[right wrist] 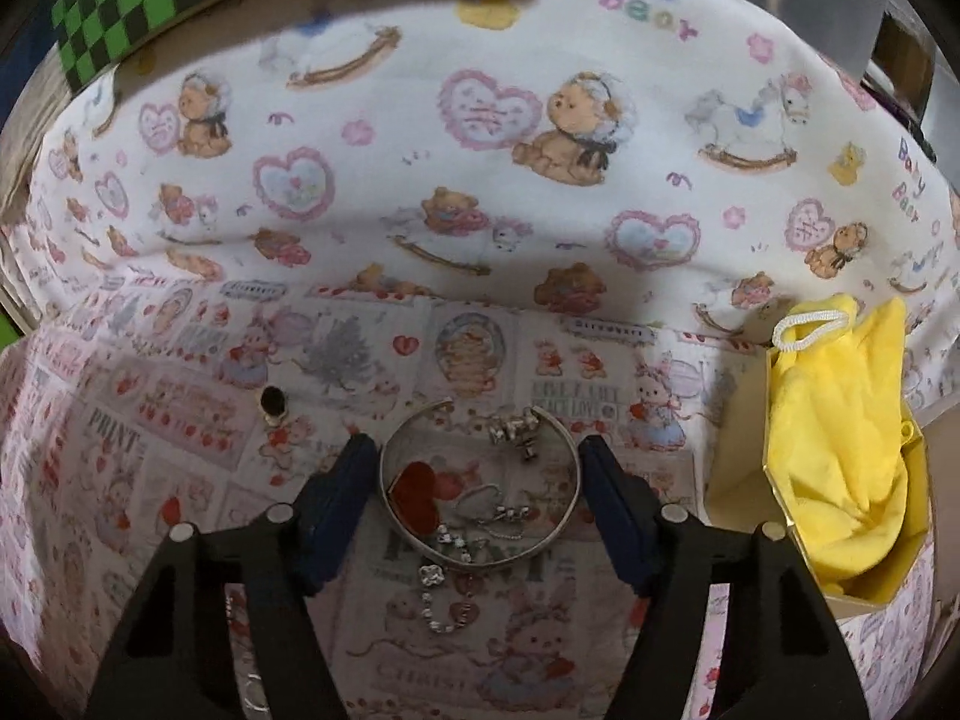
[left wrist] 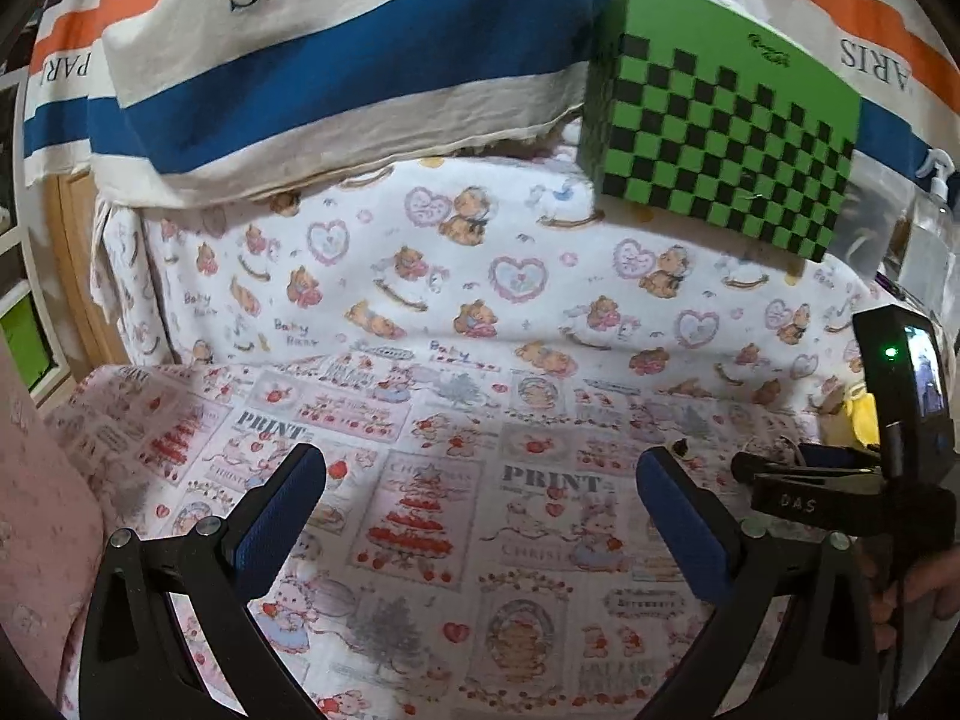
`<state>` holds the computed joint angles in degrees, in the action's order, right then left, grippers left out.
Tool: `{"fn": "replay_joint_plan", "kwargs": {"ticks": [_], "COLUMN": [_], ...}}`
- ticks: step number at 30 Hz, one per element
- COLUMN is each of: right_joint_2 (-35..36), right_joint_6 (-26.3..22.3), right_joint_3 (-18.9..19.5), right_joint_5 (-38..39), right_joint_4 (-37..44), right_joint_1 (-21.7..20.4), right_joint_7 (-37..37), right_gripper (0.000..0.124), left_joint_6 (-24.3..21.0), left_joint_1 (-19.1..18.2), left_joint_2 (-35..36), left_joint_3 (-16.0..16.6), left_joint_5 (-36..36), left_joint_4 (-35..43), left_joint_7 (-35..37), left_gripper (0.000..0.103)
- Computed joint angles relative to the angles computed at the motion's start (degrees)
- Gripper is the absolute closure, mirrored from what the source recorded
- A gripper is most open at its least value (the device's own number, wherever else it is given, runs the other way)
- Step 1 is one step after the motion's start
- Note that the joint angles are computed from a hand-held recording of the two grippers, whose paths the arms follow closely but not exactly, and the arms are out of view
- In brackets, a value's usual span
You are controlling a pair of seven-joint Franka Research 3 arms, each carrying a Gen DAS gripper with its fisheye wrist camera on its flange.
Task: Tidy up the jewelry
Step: 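Lower the right tool onto the silver bangle and close its fingers on it, then grasp the silver ring charm with the left tool while the right tool holds the bangle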
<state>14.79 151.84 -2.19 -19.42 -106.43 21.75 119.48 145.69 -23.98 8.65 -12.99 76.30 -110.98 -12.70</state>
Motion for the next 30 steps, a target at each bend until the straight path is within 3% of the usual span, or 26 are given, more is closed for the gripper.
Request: {"fn": "replay_joint_plan", "kwargs": {"ticks": [5,9,12,15,16,18,20,21,23,25,27,30], "right_joint_2": [-2.35,-8.31,-13.27,-18.51,-20.28,-22.35,-22.34,-23.49,-26.18,-25.59,-25.69,-25.49], "right_joint_6": [0.68,6.46,10.03,13.38,14.85,17.43,19.32,19.97,21.32,23.26,23.29,24.59], "right_joint_3": [1.28,0.39,2.53,3.82,4.40,6.37,10.21,10.49,10.89,11.38,10.52,13.69], "right_joint_5": [4.85,-2.59,2.16,7.08,5.25,-0.81,-9.09,-12.54,-12.36,-9.82,-4.80,-6.13], "right_joint_4": [-1.75,-8.96,-14.47,-19.88,-21.92,-24.64,-25.48,-26.70,-29.37,-30.36,-30.89,-31.43], "right_joint_1": [-1.63,-1.23,-3.44,-5.67,-7.03,-11.08,-16.44,-17.80,-19.08,-19.60,-17.98,-21.39], "right_joint_7": [-3.35,-1.58,-6.25,-9.65,-8.13,-3.56,2.57,5.40,4.82,3.56,-0.84,0.98], "right_gripper": [0.057,0.057,0.057,0.057,0.057,0.057,0.057,0.057,0.057,0.057,0.057,0.057], "left_joint_6": [-0.86,-4.88,-2.34,-0.71,0.74,3.69,6.39,7.61,10.48,12.38,13.37,15.41], "left_joint_1": [-0.40,-1.54,-1.58,-1.42,-1.24,-1.14,-1.07,-0.95,-0.54,-0.30,-0.74,-2.11], "left_joint_2": [0.02,0.15,-0.34,0.80,1.26,2.10,3.10,3.66,4.60,5.56,6.36,7.23], "left_joint_3": [-0.14,-0.74,-0.78,-1.19,-1.18,-0.90,-0.86,-0.98,-1.30,-1.79,-1.82,-0.86], "left_joint_5": [0.69,0.47,3.16,-0.01,-1.62,-3.33,-6.48,-9.16,-15.77,-22.42,-26.38,-28.97], "left_joint_4": [0.18,0.80,0.30,1.37,1.64,2.04,2.59,2.90,3.06,3.24,3.53,3.75], "left_joint_7": [0.62,2.43,1.60,6.79,8.43,10.10,14.08,17.16,23.23,29.16,32.99,36.14], "left_gripper": [0.000,0.000,0.000,0.000,0.000,0.006,0.025,0.029,0.047,0.056,0.060,0.063]}}
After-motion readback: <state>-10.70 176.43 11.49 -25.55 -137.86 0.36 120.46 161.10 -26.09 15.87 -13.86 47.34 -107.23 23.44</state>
